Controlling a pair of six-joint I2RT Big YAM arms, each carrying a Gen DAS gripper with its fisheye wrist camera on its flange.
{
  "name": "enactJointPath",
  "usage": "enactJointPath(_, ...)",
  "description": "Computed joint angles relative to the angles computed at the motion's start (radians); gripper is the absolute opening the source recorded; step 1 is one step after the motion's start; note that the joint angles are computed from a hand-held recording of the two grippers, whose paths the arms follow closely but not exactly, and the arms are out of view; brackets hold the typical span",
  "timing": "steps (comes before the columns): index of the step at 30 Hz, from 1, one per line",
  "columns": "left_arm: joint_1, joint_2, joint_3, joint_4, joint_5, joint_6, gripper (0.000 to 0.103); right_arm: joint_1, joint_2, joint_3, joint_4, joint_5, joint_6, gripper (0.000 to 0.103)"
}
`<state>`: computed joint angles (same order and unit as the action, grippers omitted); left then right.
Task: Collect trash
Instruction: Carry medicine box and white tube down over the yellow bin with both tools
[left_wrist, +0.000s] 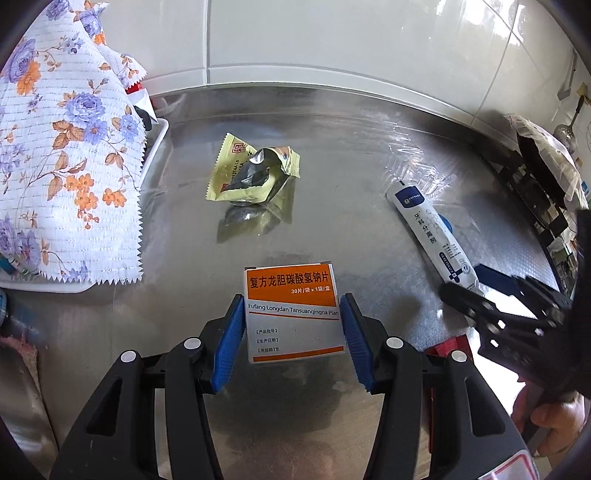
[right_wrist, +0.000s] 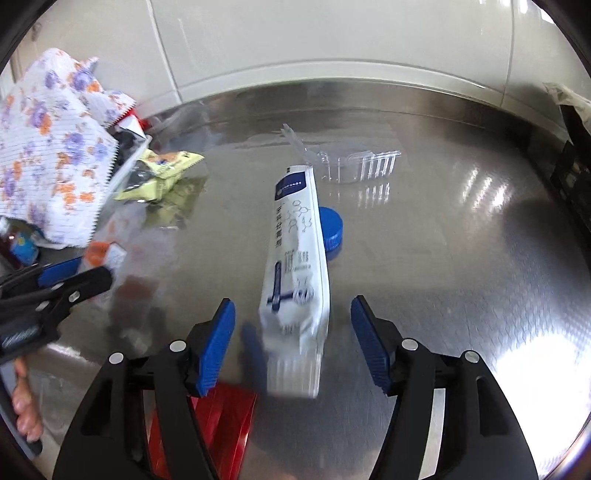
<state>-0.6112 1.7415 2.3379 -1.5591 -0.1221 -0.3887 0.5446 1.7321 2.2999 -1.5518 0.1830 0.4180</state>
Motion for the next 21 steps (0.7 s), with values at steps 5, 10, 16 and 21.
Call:
enactJointPath(5, -0.003, 0.0, 0.001, -0.002, -0.001, 0.005, 0.052, 0.011, 0.034, 0.044, -0.022, 0.046, -0.031, 0.04)
enactJointPath(10, -0.008, -0.014, -0.016, 0.008, 0.0, 0.009, 0.052, 0.015, -0.028, -0.022, 0.01, 0.025, -0.007, 0.04)
enactJointPath(16, -0.026, -0.037, -0.041, 0.015, -0.001, 0.01, 0.052, 0.037, -0.074, -0.039, 0.013, 0.04, 0.023, 0.04)
enactJointPath(21, -0.048, -0.061, -0.056, 0.014, -0.003, 0.021, 0.052, 0.062, -0.127, -0.075, 0.004, 0.072, 0.056, 0.04)
